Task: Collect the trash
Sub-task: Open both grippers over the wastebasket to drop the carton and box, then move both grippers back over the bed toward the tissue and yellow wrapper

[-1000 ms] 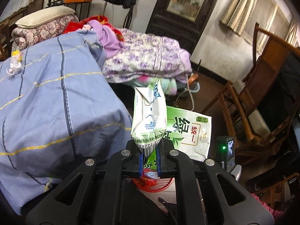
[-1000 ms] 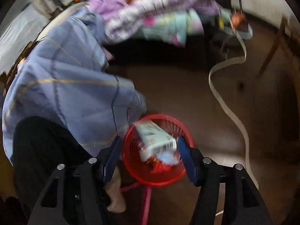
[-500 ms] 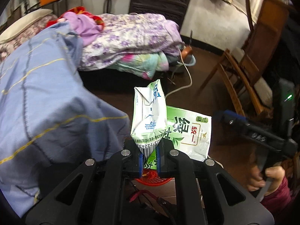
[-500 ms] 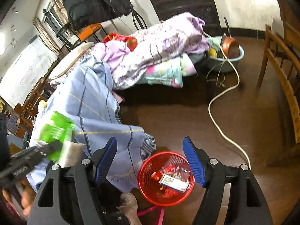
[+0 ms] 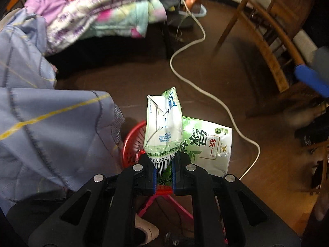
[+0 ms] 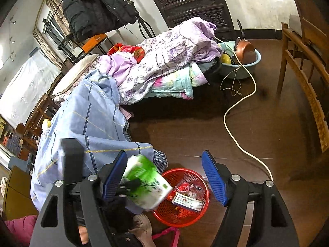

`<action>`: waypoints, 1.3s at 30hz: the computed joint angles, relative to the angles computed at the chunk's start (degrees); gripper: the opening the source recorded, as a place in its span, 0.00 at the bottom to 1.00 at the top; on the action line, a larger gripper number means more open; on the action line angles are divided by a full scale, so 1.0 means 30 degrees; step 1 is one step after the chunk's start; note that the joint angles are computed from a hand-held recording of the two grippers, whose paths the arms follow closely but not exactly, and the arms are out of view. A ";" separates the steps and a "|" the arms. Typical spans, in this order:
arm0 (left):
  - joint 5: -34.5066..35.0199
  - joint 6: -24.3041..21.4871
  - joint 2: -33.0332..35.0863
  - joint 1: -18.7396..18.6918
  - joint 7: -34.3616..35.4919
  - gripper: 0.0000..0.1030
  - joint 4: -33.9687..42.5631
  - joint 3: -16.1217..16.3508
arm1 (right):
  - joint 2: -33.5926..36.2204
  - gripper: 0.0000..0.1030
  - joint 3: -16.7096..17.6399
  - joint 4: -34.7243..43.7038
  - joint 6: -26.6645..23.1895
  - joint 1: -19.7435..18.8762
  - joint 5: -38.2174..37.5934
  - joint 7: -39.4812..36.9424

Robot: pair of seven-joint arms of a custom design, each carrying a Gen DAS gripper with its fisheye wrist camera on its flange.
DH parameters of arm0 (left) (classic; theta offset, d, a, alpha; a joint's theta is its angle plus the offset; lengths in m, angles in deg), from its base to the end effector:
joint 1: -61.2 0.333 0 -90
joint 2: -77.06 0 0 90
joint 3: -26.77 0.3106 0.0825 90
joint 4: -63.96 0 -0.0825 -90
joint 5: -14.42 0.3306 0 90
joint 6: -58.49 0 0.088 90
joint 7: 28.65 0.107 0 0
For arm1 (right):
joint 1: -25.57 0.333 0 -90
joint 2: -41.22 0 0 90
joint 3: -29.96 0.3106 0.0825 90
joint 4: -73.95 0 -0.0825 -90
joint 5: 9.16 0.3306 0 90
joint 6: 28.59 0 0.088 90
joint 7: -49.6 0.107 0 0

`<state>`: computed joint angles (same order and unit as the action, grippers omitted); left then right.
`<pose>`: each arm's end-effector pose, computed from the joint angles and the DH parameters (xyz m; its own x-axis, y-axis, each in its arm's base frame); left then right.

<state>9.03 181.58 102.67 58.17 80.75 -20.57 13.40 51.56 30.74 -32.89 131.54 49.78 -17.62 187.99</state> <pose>0.6356 -0.1623 0.4634 -0.5309 -0.8413 0.1019 -0.8277 0.4890 -0.2754 0.5464 0.2615 0.5273 -0.1318 -0.8990 -0.4176 -0.7574 0.3632 -0.5427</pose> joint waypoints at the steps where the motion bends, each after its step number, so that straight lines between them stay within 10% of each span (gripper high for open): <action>1: 0.0256 -0.0126 0.0249 -0.0154 -0.0089 0.11 0.0151 0.0055 | -0.0001 0.72 0.0032 -0.0090 0.0085 -0.0047 0.0125 -0.0077; 6: 0.2098 -0.0026 0.0716 -0.0897 -0.0723 0.22 0.0100 0.0456 | -0.0005 0.72 0.0266 -0.0648 0.0582 -0.0334 0.1355 -0.0738; 11: 0.2861 0.2176 -0.0374 -0.0866 -0.0856 0.59 -0.1679 0.0432 | -0.0065 0.72 0.0281 -0.1031 0.0998 -0.0344 0.2046 -0.1109; 39: 0.2949 0.8797 -0.6973 0.0341 -0.3498 0.79 -0.8209 0.1613 | 0.0079 0.78 0.0294 0.2792 -0.1739 0.1067 -0.2157 0.0204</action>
